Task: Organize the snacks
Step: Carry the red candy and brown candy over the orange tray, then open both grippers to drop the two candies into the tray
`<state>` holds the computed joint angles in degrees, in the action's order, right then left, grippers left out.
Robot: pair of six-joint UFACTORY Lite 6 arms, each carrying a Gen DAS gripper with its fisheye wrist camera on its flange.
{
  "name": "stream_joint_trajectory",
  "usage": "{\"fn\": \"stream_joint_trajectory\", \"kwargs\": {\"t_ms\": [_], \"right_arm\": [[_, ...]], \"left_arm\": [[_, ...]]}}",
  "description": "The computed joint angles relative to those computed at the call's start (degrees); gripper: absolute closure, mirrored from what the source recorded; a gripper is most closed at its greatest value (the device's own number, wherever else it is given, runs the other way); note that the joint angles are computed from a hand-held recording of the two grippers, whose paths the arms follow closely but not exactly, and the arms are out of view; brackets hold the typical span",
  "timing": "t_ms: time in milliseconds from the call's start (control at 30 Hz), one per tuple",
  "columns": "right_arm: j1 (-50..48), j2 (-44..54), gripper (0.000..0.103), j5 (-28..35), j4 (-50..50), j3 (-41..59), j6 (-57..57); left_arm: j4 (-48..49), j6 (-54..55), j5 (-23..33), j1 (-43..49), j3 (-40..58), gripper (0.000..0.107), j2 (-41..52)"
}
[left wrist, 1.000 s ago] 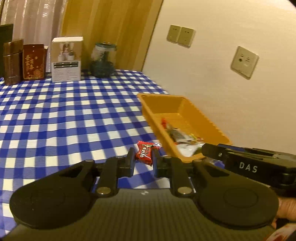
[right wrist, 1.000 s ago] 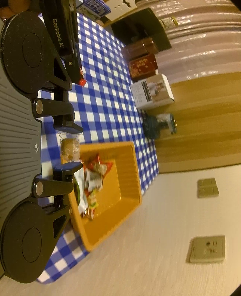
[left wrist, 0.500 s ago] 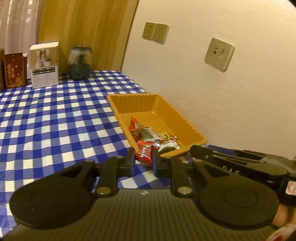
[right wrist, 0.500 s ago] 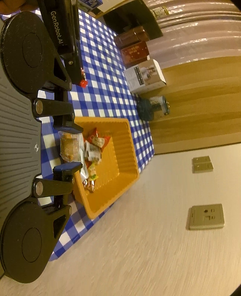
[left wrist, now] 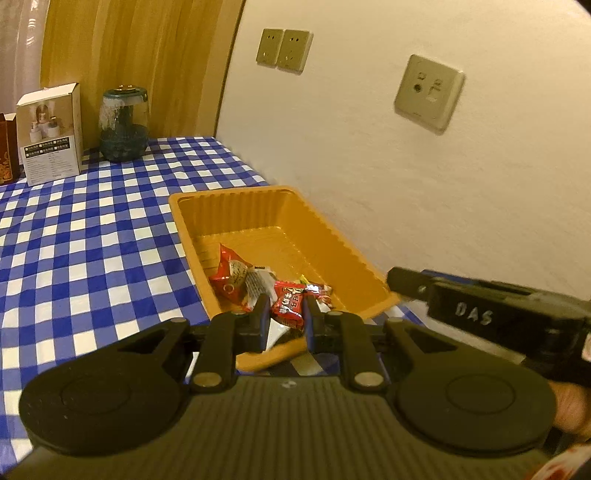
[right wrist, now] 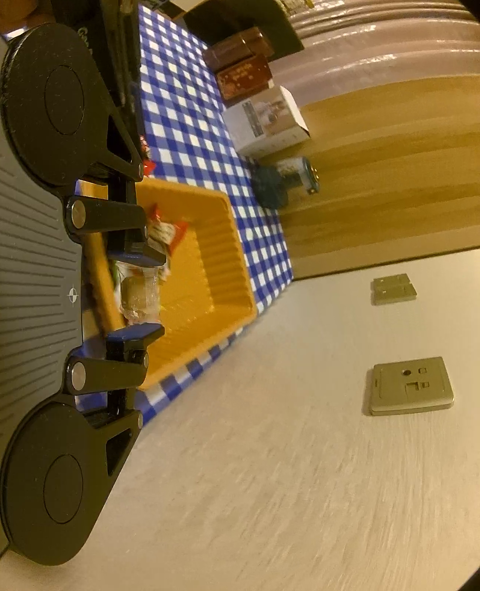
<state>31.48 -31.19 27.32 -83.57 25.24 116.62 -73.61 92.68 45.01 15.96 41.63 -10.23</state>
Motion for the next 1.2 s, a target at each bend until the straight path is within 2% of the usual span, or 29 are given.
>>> {"fn": "stream_joint_trajectory", "kwargs": {"t_ms": [167,333,600,767,833,900,1100,1200], "right_arm": [[-8.5,6.1,0.069,-8.0,-10.3,2.9,6.0],[-13.1,13.0,0.069,-12.2,-24.5,6.3,17.5],[-18.0,21.1,0.069,-14.8,-46.7,10.4,38.3],[-19.7,24.2,0.069,-15.1,-53.8,12.1,44.9],[-20.2,25.1,0.069,-15.2,-55.2,12.7,46.2],[-20.3,25.6,0.069,-15.3,-55.9,13.1,47.0],[-20.3,26.2,0.069,-15.3,-57.4,13.5,48.9],[-20.5,27.0,0.069,-15.6,-62.3,14.2,54.2]], "left_arm": [[-3.7,0.2,-5.7,-5.0,4.8,0.091,7.0],[-5.2,0.2,-8.7,-8.1,9.2,0.091,12.6],[-7.1,1.2,-11.9,-10.9,13.6,0.091,19.0],[-8.4,2.7,-12.8,-11.6,16.2,0.09,22.8],[-8.5,3.3,-12.2,-11.5,17.7,0.087,24.6],[-7.0,2.3,-11.0,-11.2,19.7,0.063,26.6],[-6.0,2.0,-11.0,-9.5,21.4,0.062,27.5],[-6.2,4.1,-11.8,-9.1,20.6,0.062,26.6]]}}
